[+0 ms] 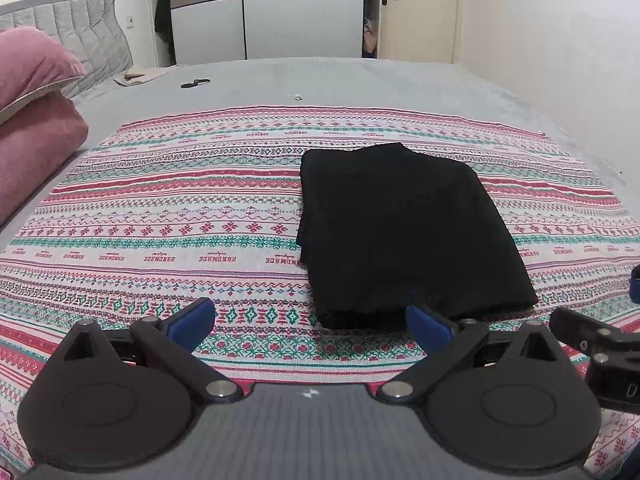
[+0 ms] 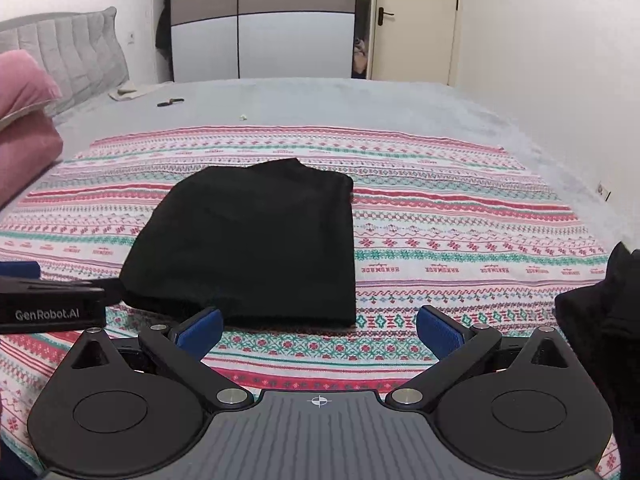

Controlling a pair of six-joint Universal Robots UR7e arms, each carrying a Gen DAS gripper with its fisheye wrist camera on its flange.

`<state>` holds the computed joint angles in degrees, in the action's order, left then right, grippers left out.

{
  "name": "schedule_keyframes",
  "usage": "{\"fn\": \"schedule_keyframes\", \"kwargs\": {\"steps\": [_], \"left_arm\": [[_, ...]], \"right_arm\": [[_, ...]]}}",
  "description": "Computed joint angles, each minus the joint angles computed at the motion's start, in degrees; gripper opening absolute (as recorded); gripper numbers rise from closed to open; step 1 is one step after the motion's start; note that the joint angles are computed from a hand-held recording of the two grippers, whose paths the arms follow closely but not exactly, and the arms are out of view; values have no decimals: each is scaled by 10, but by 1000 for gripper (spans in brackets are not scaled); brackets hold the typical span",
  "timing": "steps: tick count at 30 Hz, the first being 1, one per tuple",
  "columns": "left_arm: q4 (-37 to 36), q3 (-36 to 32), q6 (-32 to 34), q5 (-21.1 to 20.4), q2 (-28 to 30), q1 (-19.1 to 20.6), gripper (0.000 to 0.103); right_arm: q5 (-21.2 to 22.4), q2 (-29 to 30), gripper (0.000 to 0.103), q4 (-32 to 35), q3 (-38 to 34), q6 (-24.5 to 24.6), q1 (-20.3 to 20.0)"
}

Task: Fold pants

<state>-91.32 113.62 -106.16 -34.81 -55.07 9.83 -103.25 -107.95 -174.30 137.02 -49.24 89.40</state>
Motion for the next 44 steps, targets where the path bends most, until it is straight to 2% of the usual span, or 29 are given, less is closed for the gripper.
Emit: {"fn": "schedule_keyframes", "kwargs": {"steps": [44], "left_arm": [[-2, 1, 23, 6, 3, 0, 103]], "right_arm": [[-12, 9, 103, -13, 3, -4, -2]]}}
